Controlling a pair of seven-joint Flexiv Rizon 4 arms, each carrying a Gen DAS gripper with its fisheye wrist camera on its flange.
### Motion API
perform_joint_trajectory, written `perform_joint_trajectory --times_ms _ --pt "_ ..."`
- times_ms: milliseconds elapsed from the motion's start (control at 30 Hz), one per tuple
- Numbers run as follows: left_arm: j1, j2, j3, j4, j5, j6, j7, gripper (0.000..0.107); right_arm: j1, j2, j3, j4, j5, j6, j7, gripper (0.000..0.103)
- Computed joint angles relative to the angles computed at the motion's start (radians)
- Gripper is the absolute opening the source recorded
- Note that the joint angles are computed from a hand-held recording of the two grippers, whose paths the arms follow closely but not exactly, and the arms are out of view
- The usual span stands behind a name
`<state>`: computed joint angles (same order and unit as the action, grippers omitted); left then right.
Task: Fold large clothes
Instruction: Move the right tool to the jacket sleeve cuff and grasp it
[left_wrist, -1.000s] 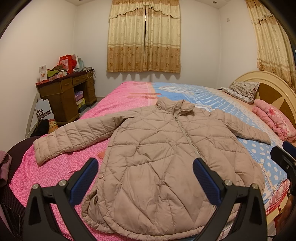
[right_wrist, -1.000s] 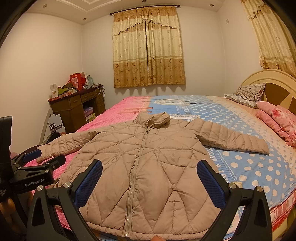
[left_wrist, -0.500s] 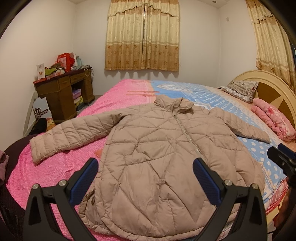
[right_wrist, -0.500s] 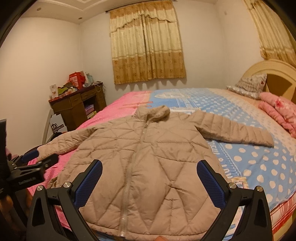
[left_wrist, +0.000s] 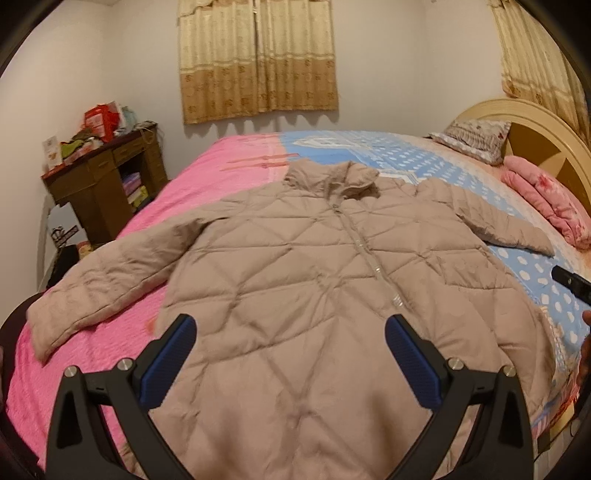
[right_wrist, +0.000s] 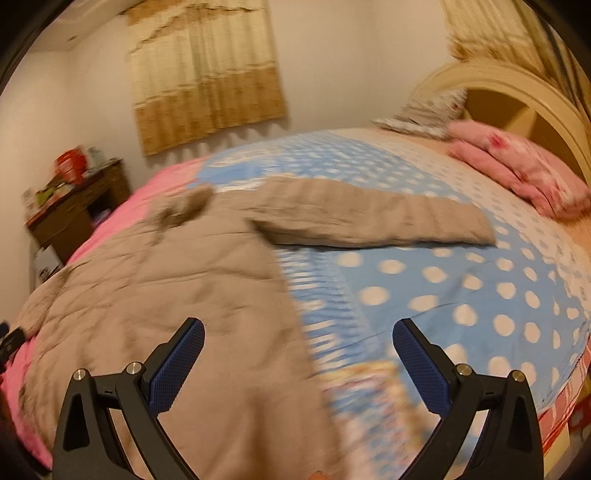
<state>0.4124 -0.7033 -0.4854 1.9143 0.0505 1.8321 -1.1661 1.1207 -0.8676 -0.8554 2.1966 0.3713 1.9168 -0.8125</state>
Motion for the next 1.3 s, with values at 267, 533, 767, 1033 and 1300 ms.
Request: perform_joint_trajectory --times_ms 267,533,767,1033,1300 --pt "-0.164 -0.071 0.096 -0.175 -0.098 -0.132 0.07 0.103 -0.406 0.061 0.245 -0.083 -0.053 0.027 0.002 0.102" --pt "-0.283 -0.128 0.181 -0.299 -0.201 -0.182 0.115 0.103 -0.767 0.077 0.42 -0.191 -0.102 0.006 0.028 0.101" --pt "-0.349 -0.146 0.258 -0.337 -0.26 -0.197 0.094 0.103 -0.958 0.054 0.497 -0.289 -0.156 -0.044 0.104 0.086" --pt "-0.354 -0.15 0.258 -0.353 -0.276 -0.218 0.1 0.103 -1.185 0.021 0.709 -0.384 -0.298 -0.035 0.126 0.047" --pt "-0.341 -0.144 0.24 -0.343 -0.284 -0.214 0.107 0.103 -1.14 0.037 0.667 -0.393 -0.314 -0.01 0.112 0.012"
